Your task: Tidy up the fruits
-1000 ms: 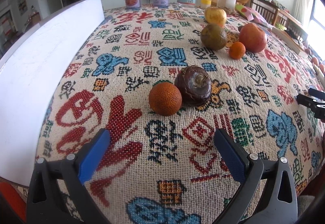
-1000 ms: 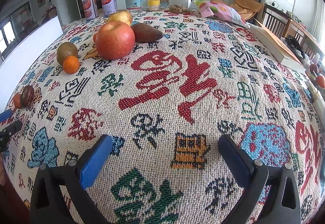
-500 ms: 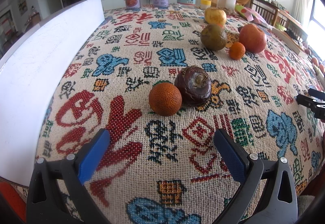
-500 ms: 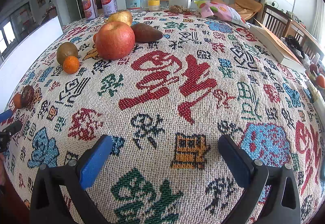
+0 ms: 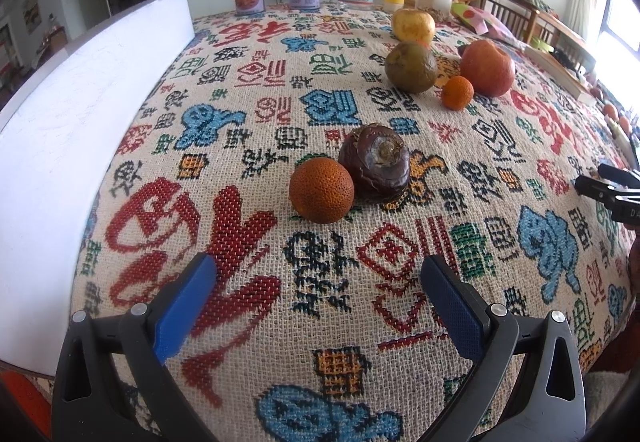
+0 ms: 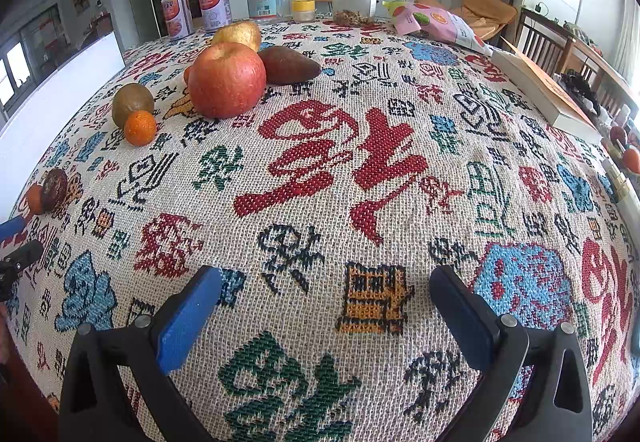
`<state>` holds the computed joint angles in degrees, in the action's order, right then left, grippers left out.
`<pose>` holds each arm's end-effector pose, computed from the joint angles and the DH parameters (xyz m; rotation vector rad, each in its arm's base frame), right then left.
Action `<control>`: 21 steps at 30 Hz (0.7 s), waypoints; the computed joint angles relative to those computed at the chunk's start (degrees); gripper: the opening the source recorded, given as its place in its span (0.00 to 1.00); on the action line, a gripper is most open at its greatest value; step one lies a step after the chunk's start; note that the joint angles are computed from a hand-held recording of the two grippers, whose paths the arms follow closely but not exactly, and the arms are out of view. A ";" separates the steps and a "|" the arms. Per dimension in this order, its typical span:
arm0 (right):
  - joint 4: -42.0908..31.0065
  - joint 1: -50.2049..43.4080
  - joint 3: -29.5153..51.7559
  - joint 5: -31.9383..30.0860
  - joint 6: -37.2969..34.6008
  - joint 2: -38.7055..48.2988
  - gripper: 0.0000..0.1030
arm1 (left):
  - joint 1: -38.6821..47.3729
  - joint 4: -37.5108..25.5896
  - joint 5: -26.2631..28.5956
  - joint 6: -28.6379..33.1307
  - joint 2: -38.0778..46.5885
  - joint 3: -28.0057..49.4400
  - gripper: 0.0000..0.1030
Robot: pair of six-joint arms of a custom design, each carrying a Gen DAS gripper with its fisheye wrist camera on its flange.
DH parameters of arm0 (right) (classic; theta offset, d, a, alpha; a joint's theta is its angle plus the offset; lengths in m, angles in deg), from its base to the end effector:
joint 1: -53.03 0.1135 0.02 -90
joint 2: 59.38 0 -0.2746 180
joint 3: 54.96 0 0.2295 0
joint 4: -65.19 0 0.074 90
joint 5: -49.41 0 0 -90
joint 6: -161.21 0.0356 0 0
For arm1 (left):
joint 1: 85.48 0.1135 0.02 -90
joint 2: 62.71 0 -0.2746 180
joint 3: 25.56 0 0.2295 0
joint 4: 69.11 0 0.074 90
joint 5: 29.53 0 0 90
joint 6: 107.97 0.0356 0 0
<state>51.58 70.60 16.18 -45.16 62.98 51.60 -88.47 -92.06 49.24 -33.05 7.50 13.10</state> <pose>0.3421 0.1113 0.1349 -0.5919 2.4364 0.1671 0.1860 -0.0028 0.1631 -0.3413 2.4761 0.1170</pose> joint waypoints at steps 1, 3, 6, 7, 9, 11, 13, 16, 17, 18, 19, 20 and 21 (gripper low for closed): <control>0.00 0.00 0.00 0.00 0.00 0.00 1.00 | 0.25 -0.09 0.42 0.47 -0.24 -0.08 0.99; 0.00 0.00 0.00 0.00 0.00 0.00 1.00 | 0.28 -0.10 0.78 0.92 -0.59 -0.39 0.99; 0.01 0.01 -0.02 -0.05 0.01 -0.01 1.00 | 1.26 -0.74 2.35 1.68 -0.98 -0.23 0.99; 0.01 0.04 -0.04 0.01 0.03 -0.03 1.00 | 1.87 -0.72 3.18 1.98 -1.27 -0.30 0.99; 0.03 0.06 -0.06 0.01 0.04 -0.04 1.00 | 2.87 -0.22 4.58 2.29 -2.02 -0.87 0.99; 0.03 0.08 -0.07 0.05 0.06 -0.04 1.00 | 3.08 0.09 4.95 2.19 -2.20 -1.04 0.99; 0.05 0.11 -0.11 0.09 0.08 -0.06 1.00 | 2.36 -0.07 4.14 2.20 -1.77 -0.79 0.99; 0.03 0.07 -0.08 0.07 0.05 -0.04 1.00 | 2.76 -3.01 6.04 2.16 -1.69 1.44 0.98; 0.04 0.08 -0.10 0.07 0.04 -0.06 1.00 | 3.46 -4.50 8.09 2.44 -1.87 3.03 0.98; 0.04 0.06 -0.08 0.04 0.05 -0.04 1.00 | 4.34 -6.14 10.59 2.87 -1.96 5.26 0.98; 0.04 0.06 -0.08 0.04 0.05 -0.04 1.00 | 5.25 -7.78 13.35 3.21 -1.68 7.98 0.98; 0.05 0.09 -0.09 0.06 0.06 -0.05 1.00 | 6.04 -9.58 16.28 3.50 -0.62 11.38 0.98; 0.04 0.06 -0.07 0.03 0.03 -0.04 1.00 | 6.62 -11.27 18.92 3.74 1.17 15.03 0.98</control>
